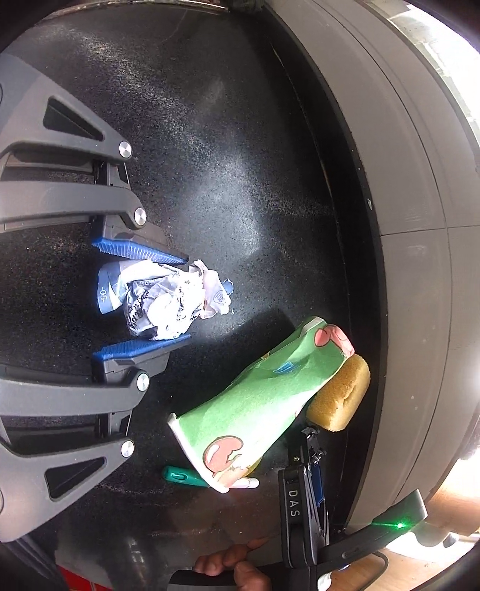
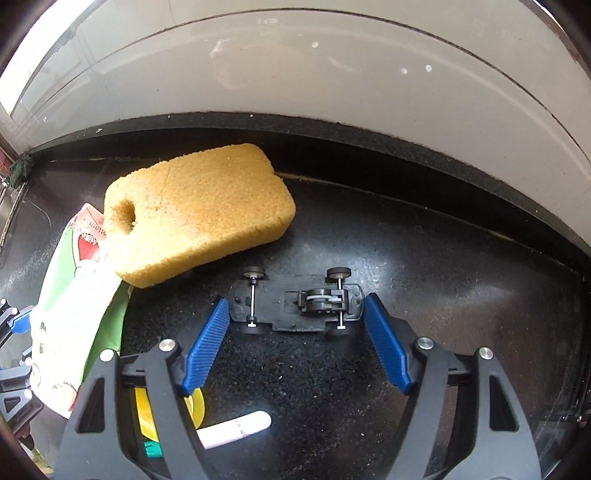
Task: Collect trash
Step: 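Grasp the crumpled foil with left tool while right tool grasps black toy car chassis, then carry the crumpled foil and toy car chassis in both tools over the bin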
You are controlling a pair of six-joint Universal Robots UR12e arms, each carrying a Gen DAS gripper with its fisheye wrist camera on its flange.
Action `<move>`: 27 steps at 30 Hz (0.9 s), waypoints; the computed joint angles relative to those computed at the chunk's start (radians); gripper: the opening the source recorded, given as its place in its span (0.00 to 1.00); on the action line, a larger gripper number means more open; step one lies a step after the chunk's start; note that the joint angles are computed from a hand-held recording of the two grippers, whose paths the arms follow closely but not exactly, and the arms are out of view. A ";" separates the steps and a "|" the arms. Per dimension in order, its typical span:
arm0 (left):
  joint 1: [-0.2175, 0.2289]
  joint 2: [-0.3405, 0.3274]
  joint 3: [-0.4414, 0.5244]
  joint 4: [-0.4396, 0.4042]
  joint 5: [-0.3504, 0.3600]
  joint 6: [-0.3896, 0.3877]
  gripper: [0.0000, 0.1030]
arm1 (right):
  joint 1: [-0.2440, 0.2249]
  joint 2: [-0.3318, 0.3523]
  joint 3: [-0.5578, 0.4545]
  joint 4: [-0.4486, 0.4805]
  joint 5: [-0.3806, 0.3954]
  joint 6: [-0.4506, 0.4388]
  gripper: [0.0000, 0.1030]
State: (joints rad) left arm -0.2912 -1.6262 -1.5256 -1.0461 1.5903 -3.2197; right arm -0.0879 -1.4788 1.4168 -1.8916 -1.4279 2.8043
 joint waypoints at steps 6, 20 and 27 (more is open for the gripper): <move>0.002 0.019 0.006 -0.004 0.033 -0.030 0.35 | -0.006 -0.033 0.007 -0.008 0.013 -0.005 0.71; -0.054 0.104 -0.012 -0.058 0.104 -0.129 0.35 | -0.045 -0.201 0.098 0.020 0.086 -0.033 0.71; -0.087 0.127 -0.025 -0.081 0.136 -0.161 0.35 | -0.060 -0.270 0.149 0.042 0.102 -0.047 0.71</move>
